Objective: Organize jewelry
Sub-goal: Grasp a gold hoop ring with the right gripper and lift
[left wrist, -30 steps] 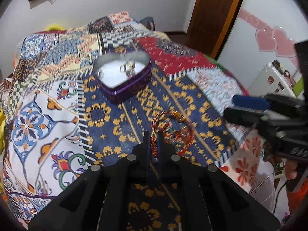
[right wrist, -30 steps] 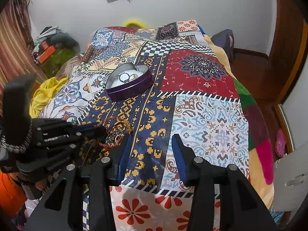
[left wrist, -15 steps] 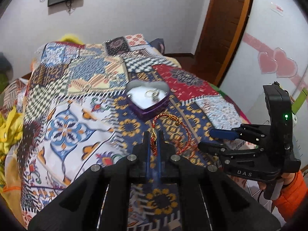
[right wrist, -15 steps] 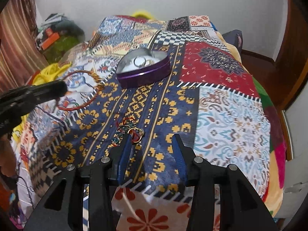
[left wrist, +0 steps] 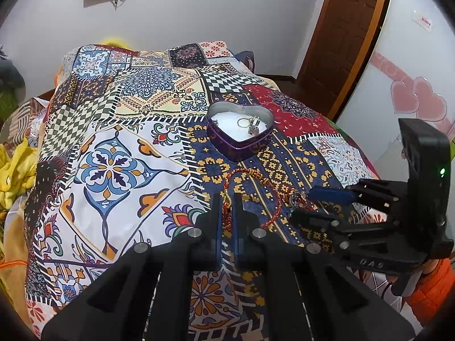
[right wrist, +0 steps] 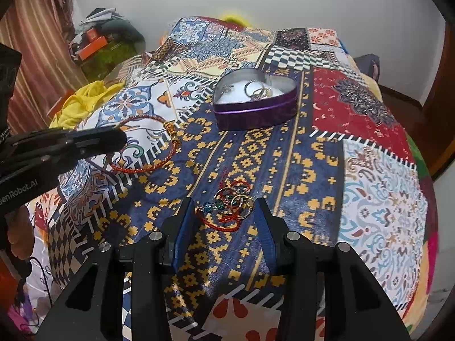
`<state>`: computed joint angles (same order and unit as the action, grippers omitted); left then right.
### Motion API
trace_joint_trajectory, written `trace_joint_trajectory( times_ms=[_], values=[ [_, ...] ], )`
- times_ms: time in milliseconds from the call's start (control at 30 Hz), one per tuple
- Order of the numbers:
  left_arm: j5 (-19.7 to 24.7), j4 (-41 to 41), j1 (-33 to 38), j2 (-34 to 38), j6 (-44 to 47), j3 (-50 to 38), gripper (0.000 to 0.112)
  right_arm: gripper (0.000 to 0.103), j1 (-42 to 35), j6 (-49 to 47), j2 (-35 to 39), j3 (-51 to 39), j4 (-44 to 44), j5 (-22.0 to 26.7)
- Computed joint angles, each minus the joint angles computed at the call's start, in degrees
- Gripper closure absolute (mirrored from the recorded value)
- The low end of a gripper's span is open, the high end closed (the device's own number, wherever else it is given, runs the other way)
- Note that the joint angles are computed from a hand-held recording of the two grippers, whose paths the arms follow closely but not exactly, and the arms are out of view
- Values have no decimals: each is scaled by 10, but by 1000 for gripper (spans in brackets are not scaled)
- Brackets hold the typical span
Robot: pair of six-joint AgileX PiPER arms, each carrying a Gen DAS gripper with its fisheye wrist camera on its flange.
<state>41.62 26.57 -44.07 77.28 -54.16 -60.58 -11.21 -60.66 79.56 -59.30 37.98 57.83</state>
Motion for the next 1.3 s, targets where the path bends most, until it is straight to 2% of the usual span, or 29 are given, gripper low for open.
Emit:
trace_joint_trajectory(
  times_ms=[200,433,600,967,1167,1300],
  values=[
    [-5,1,-1,0,-4,7,108,64,-12,-2,-8,-12,5,-3],
    [-10,-6,3,-1,-8,17,108,68,32,3,6,-8,-11,-27],
    [-6,-5,6,-5,-7,19,108,85,52,14,13,1,-28,-45],
    [-16,-12,11,-2,-7,22,108,85,-12,-8,-2,-16,1,-7],
    [-17,-9,6,2,-7,19,108,84,-34,47,25,-45,-49,-23],
    [-18,-9,6,2,-7,19,108,81,-59,45,32,-55,-55,-6]
  ],
)
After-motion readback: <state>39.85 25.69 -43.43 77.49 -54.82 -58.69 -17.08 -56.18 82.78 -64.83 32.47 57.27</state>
